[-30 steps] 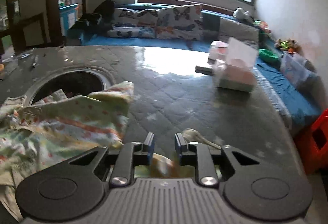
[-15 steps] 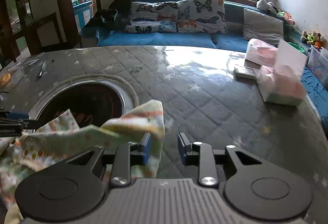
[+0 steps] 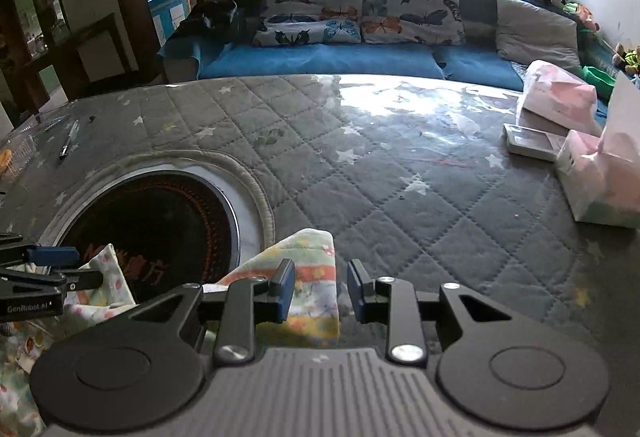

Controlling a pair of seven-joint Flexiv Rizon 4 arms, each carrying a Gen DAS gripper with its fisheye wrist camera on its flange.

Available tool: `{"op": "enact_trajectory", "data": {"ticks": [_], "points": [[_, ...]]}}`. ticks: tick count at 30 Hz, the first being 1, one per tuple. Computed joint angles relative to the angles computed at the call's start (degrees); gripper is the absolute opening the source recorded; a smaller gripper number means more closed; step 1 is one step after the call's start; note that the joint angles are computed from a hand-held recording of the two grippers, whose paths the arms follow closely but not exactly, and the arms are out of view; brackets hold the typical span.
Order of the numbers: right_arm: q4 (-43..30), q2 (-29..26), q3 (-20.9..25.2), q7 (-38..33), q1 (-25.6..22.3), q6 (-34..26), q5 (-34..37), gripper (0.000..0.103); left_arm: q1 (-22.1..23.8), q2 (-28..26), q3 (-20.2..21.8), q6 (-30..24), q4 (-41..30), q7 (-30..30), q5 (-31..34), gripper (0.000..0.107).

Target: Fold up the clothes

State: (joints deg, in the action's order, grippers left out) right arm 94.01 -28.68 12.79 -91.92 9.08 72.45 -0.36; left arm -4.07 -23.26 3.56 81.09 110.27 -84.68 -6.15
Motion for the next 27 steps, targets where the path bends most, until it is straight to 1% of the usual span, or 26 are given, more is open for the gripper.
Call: {"op": "enact_trajectory", "data": {"ticks": [4,6,7,9,12,13,16,18,20,22,25,27], "points": [[-1.9,-1.6,0.4,-0.2,-0.2,-1.3,0.5,0.03,2.5,-0.1,-3.4,1.1,0.6,3.4,-2.3,0.043],[-2.8,-2.2,0.7,-0.3,-0.4,-2.2,1.0,0.03,4.0,-0.1,-5.7,2.1,1.3,6.2,-3.8,0.031],[-3.1,-2.5,0.7,-0.3,-0.3,-2.5,1.2,0.03,4.8,0.0,-6.8,2.7,1.7,7.7,-4.7,0.029],[-3.5,-2.9,0.8,-0.6,-0.3,-2.9,1.3,0.029,5.7,0.0,-8.5,3.9,2.6,10.3,-6.1,0.011],[-3.6,-3.1,0.9,-0.9,-0.3,-3.8,1.8,0.027,3.9,-0.2,-6.7,5.3,2.6,10.4,-6.0,0.006],[-3.4,-2.9,0.7,-0.9,-0.1,-3.7,1.7,0.02,3.3,-0.3,-6.1,6.0,2.7,10.0,-5.9,0.005],[-2.4,-2.4,0.0,-0.6,0.3,-2.5,1.4,0.004,1.9,0.0,-4.2,8.1,3.0,8.4,-5.6,0.004],[-1.7,-1.9,-0.4,-0.3,0.6,-1.2,1.0,0.003,1.2,0.4,-3.0,9.5,3.3,7.0,-5.5,0.003],[-0.5,-1.1,-1.0,0.4,0.8,1.6,0.7,0.002,0.2,0.9,-1.3,11.3,3.5,5.6,-4.9,0.003],[0.8,-0.4,-1.9,1.7,1.0,4.6,0.0,0.001,-3.1,1.1,3.4,13.2,3.3,2.7,-3.7,0.003],[2.7,0.6,-3.7,4.5,1.5,9.2,-1.5,0.0,-5.3,1.6,7.2,15.8,3.7,-1.5,-4.1,0.003],[4.0,1.1,-5.6,7.2,2.1,12.5,-2.8,0.0,-8.0,1.0,11.2,17.9,3.4,-4.4,-4.8,0.003]]}}
